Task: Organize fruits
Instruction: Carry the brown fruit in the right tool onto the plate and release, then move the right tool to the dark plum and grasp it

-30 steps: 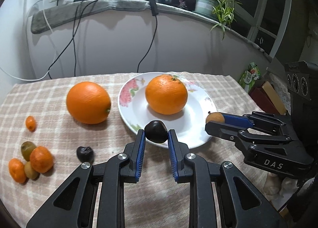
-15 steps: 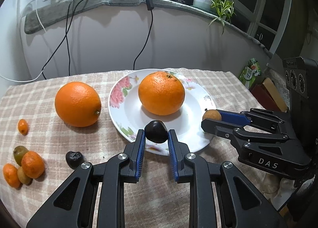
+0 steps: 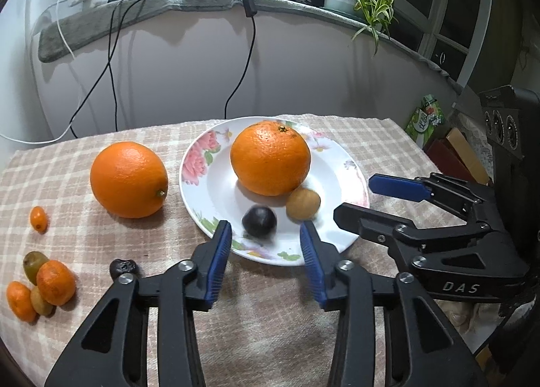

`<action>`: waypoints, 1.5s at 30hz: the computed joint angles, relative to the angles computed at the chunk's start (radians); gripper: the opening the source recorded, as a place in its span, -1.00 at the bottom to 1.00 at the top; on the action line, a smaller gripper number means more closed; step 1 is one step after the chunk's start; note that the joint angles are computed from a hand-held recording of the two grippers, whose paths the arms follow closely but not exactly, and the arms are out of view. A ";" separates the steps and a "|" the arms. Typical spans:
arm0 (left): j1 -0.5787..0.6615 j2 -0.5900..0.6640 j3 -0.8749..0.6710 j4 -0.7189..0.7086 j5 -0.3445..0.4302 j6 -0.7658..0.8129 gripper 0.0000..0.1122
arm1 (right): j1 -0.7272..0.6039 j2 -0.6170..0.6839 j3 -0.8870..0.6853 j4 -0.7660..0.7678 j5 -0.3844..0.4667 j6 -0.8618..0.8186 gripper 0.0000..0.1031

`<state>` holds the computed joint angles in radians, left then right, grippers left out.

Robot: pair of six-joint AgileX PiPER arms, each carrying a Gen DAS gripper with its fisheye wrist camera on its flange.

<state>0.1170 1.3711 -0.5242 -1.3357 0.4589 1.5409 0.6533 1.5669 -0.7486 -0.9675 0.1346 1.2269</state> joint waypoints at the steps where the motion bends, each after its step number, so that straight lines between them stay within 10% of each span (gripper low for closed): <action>1: 0.003 -0.001 0.001 0.000 -0.003 -0.003 -0.17 | 0.002 -0.003 0.002 -0.033 0.005 0.035 0.37; 28: 0.115 -0.078 0.028 0.046 0.065 -0.015 -0.04 | 0.053 -0.010 -0.017 0.046 0.063 -0.030 0.83; 45: 0.409 -0.117 0.044 0.091 0.211 0.062 0.03 | 0.139 0.009 -0.086 0.138 0.109 -0.115 0.84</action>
<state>0.5256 1.2536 -0.4798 -1.2445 0.6697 1.6027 0.7927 1.5758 -0.8351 -0.8290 0.2436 1.1121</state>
